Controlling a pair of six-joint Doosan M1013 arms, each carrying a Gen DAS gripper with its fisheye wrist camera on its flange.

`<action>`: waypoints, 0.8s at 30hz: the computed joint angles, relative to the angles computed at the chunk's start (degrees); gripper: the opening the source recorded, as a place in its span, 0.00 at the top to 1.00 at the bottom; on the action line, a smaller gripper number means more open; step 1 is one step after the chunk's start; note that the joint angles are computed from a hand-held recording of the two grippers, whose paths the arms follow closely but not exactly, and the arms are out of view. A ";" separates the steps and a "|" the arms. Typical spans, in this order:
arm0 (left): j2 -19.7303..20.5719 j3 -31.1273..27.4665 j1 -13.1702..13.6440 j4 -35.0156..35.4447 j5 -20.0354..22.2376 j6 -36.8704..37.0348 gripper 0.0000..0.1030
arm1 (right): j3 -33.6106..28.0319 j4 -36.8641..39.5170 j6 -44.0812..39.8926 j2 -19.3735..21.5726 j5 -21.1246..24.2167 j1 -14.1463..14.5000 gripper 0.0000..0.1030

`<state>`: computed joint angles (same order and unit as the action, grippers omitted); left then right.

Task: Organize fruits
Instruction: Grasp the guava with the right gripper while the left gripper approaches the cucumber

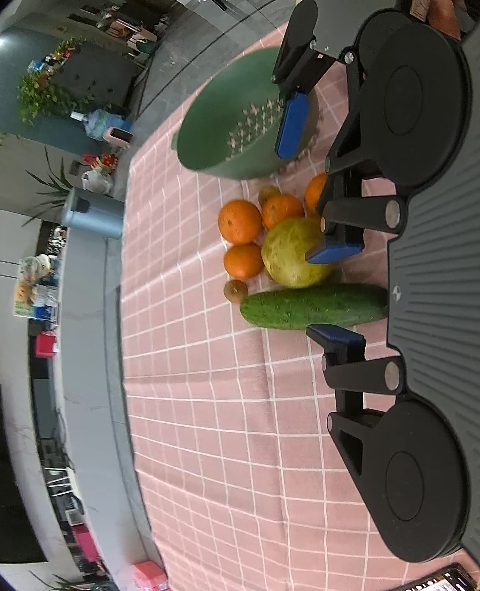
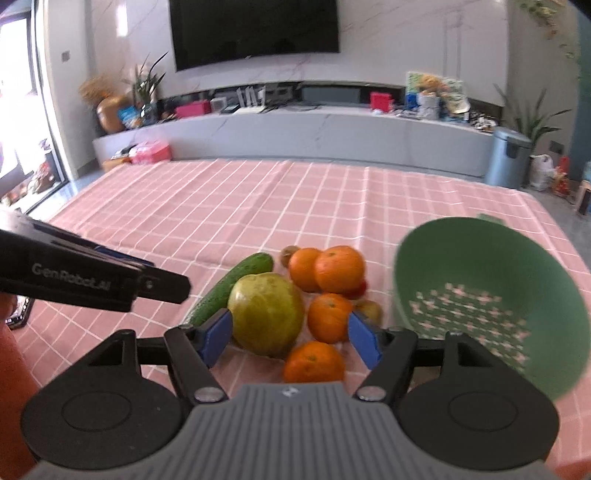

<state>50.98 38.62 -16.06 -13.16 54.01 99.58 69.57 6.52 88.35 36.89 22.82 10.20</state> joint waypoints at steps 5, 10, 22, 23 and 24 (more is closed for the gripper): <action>3.89 -6.19 0.70 -0.91 4.76 -1.17 0.57 | -3.82 0.57 -4.74 2.77 2.62 0.35 0.36; 6.68 -10.49 1.49 -3.22 8.28 -1.68 0.57 | -6.55 0.30 -6.67 4.69 4.25 0.64 0.36; 7.76 -11.40 2.76 -8.14 8.29 -2.43 0.57 | -8.91 -0.48 -7.87 6.48 5.79 1.33 0.36; 7.84 -11.50 2.80 -8.34 8.28 -2.46 0.57 | -8.81 0.07 -8.11 6.47 5.63 1.28 0.37; 8.06 -11.90 2.79 -8.37 8.47 -2.61 0.57 | -8.82 -1.56 -6.72 6.50 5.48 1.39 0.40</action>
